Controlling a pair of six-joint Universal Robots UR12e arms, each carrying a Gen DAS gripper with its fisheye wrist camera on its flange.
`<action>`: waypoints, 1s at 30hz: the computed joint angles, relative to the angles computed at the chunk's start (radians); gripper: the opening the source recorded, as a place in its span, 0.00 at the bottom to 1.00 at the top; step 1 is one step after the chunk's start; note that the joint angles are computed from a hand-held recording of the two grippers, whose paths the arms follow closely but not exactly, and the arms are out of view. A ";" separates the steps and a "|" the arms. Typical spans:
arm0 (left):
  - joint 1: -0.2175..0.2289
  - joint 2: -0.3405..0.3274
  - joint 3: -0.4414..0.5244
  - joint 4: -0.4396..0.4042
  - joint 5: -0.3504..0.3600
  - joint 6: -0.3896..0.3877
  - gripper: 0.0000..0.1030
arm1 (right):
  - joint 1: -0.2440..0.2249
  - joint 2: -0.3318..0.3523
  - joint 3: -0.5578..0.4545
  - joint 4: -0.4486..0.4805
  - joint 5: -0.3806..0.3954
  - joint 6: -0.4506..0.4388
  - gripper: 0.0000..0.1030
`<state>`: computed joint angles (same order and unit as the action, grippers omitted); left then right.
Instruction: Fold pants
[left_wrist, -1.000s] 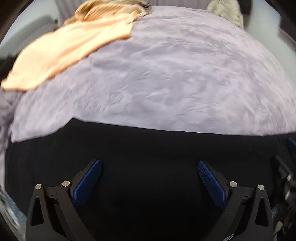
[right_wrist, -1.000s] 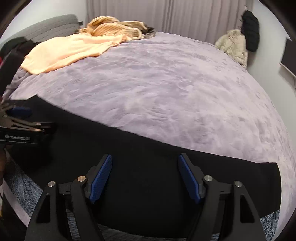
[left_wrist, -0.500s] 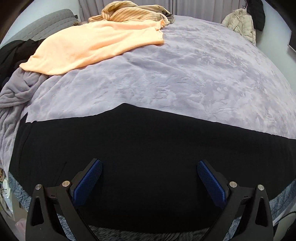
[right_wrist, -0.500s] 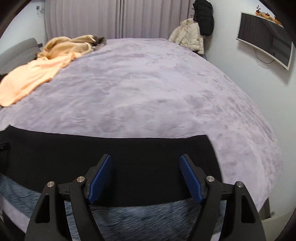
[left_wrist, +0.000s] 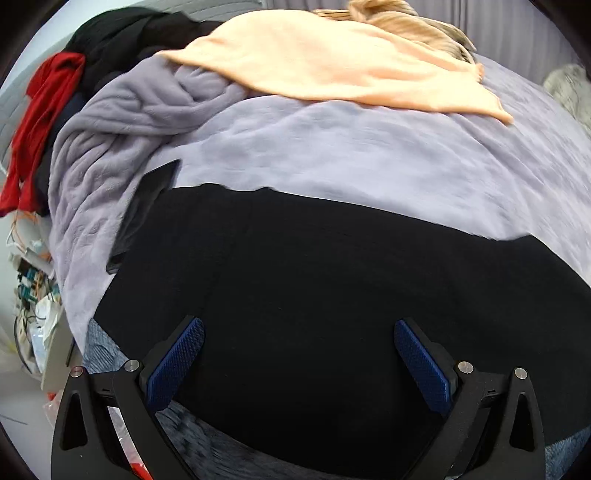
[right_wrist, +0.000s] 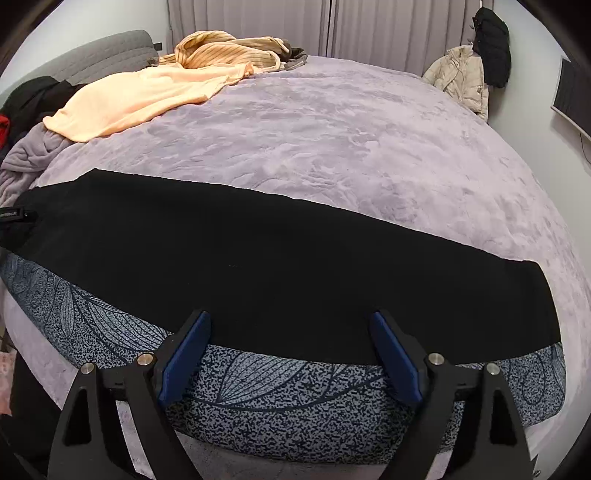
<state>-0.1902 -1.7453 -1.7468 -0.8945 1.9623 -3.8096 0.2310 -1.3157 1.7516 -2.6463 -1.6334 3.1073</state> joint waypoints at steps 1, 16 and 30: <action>0.012 0.010 -0.016 0.034 -0.039 0.015 1.00 | -0.004 -0.002 0.002 0.002 0.008 0.010 0.88; -0.209 -0.031 0.042 0.107 -0.060 0.187 1.00 | 0.098 0.014 -0.034 0.029 0.075 -0.136 0.89; -0.159 -0.012 0.017 0.014 -0.092 0.122 1.00 | -0.079 -0.102 0.103 0.024 -0.031 -0.001 0.90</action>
<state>-0.3491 -1.7573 -1.7294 -0.8810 1.8706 -3.6871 0.1516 -1.4178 1.8549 -2.6226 -1.6645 3.1062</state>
